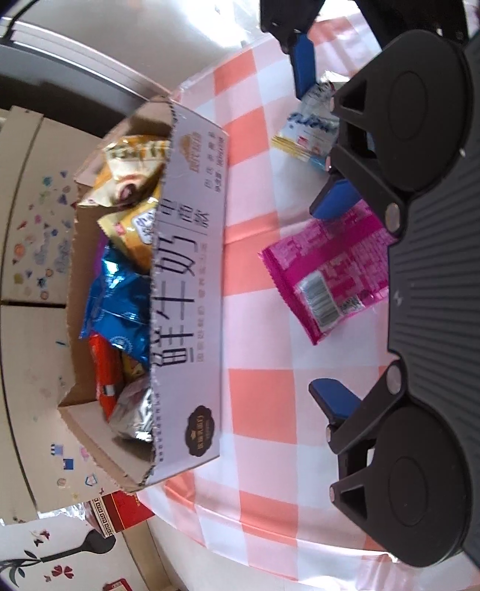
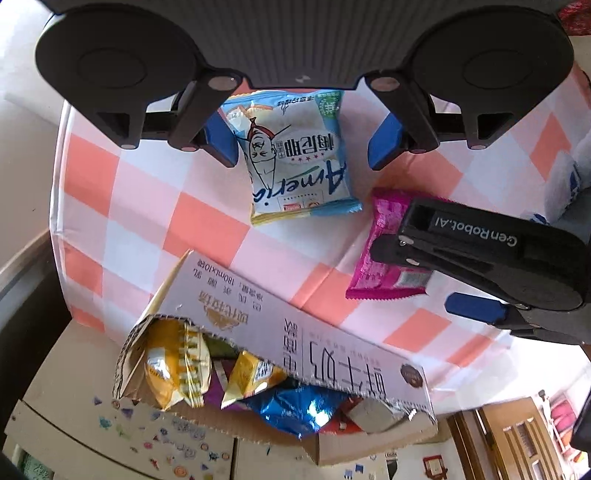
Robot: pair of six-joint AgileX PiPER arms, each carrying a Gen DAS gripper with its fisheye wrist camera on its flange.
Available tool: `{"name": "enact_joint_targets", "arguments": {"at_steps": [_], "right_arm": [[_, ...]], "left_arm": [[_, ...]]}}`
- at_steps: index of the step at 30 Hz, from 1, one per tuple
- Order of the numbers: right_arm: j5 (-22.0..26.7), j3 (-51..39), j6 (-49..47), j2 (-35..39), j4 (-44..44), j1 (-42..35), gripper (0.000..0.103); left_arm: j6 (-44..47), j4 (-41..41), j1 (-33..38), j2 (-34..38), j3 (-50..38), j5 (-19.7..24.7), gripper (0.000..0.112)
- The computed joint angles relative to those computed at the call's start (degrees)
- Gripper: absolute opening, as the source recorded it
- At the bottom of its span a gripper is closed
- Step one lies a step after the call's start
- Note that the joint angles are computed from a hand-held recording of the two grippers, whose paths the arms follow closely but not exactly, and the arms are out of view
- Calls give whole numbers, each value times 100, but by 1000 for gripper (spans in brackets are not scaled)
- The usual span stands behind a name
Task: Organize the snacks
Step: 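Grasp the pink packet with left tool while right tool grasps white Ameria packet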
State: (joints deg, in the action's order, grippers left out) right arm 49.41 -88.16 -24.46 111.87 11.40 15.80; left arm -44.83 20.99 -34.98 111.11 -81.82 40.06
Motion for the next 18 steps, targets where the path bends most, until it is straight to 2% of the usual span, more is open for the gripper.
{"name": "enact_joint_targets", "arguments": {"at_steps": [4, 9, 14, 18], "right_arm": [[-95, 33, 122, 26, -130, 61, 82], [-122, 33, 74, 31, -157, 102, 82], [-276, 100, 177, 14, -294, 157, 90], [-403, 139, 216, 35, -354, 177, 92]], "left_arm": [[-129, 185, -11, -103, 128, 122, 95], [119, 86, 103, -269, 265, 320, 95], [500, -288, 171, -92, 179, 420, 103], [354, -140, 124, -63, 221, 247, 103]]}}
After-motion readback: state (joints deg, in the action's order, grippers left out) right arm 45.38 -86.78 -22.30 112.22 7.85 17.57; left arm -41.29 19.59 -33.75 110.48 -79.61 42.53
